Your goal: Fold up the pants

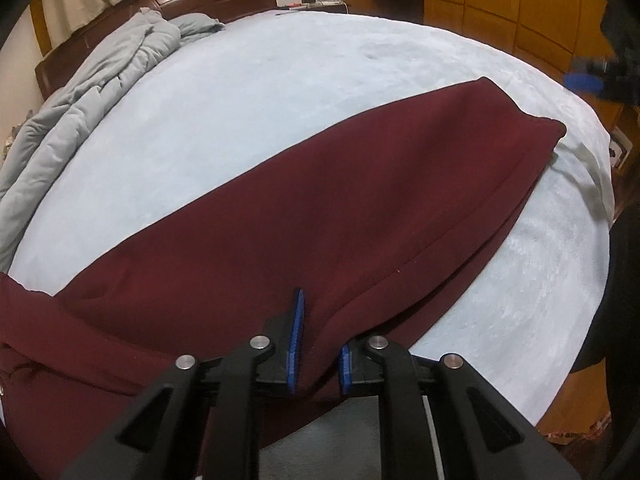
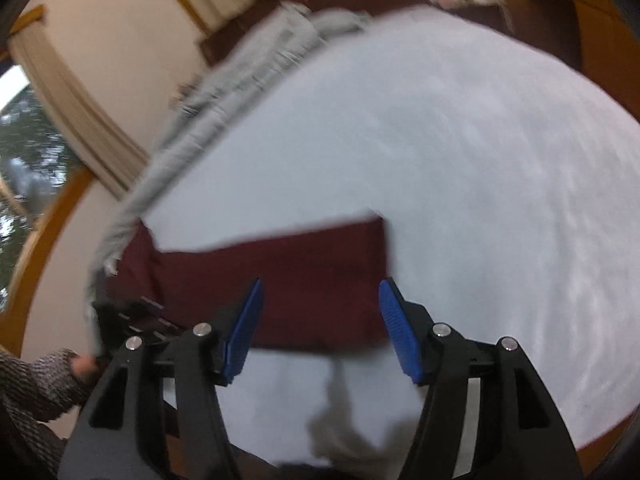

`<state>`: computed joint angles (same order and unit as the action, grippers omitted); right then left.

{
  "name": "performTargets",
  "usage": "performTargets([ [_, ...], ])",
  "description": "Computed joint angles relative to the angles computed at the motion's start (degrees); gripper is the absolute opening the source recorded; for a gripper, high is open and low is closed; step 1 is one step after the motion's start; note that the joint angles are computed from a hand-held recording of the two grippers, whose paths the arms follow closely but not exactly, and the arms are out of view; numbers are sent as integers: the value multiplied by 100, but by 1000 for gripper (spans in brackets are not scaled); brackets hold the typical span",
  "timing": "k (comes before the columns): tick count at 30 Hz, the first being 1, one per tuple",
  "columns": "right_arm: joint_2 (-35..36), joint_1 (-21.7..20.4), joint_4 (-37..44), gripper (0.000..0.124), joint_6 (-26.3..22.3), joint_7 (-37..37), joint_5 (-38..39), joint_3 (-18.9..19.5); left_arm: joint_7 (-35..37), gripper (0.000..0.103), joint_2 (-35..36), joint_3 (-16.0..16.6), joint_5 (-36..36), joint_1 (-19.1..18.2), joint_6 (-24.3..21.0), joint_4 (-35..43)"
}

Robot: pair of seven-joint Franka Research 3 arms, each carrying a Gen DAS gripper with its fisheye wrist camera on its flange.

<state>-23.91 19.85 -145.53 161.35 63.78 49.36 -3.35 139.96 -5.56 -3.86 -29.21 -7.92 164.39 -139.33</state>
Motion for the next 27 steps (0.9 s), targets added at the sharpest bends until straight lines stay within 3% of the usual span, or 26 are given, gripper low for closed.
performTargets([
  [3, 505, 149, 456, 60, -435, -114, -91, 80, -48, 16, -14, -5, -46, -15, 29, -31],
  [6, 1169, -277, 822, 58, -1192, 873, -1280, 486, -92, 18, -101, 31, -177, -69, -18, -100],
  [7, 1480, -442, 1086, 54, -1712, 1336, -1680, 547, -54, 20, -111, 76, -285, -81, -106, -65],
  [9, 1720, -497, 1343, 54, -2135, 1462, -1589, 466, -54, 26, -142, 121, -415, -64, -338, 14],
  [11, 1761, -558, 1503, 54, -2228, 1757, -1808, 526, -21, 39, -275, 218, -587, 4, -776, 116],
  [13, 1662, -536, 1511, 60, -1992, 2034, -2410, 696, 57, 48, -500, 429, -986, 101, -1320, 193],
  [15, 1599, -400, 1588, 64, -1820, 1988, -2498, 799, -30, 63, -755, 680, -1266, 331, -1901, 254],
  [16, 1661, -242, 1715, 65, -1737, 1708, -2166, 819, -95, 68, -849, 734, -1283, 448, -1931, 229],
  [18, 1959, 46, 2096, 65, -1700, 1126, -1556, 897, -355, 68, -941, 850, -1118, 745, -1925, 236],
  [22, 3052, 401, 3371, 70, -1992, 250, -521, 1220, -1639, 66, -714, 888, -7, 1508, -1372, 372],
  [25, 4072, 657, 4515, 69, -2349, 336, -848, 1467, -2407, 66, -412, 944, 707, 1916, -1253, 550],
  [27, 4641, 835, 5201, 69, -2603, 594, -1316, 1519, -2459, 66, -282, 1027, 765, 2025, -1328, 636],
])
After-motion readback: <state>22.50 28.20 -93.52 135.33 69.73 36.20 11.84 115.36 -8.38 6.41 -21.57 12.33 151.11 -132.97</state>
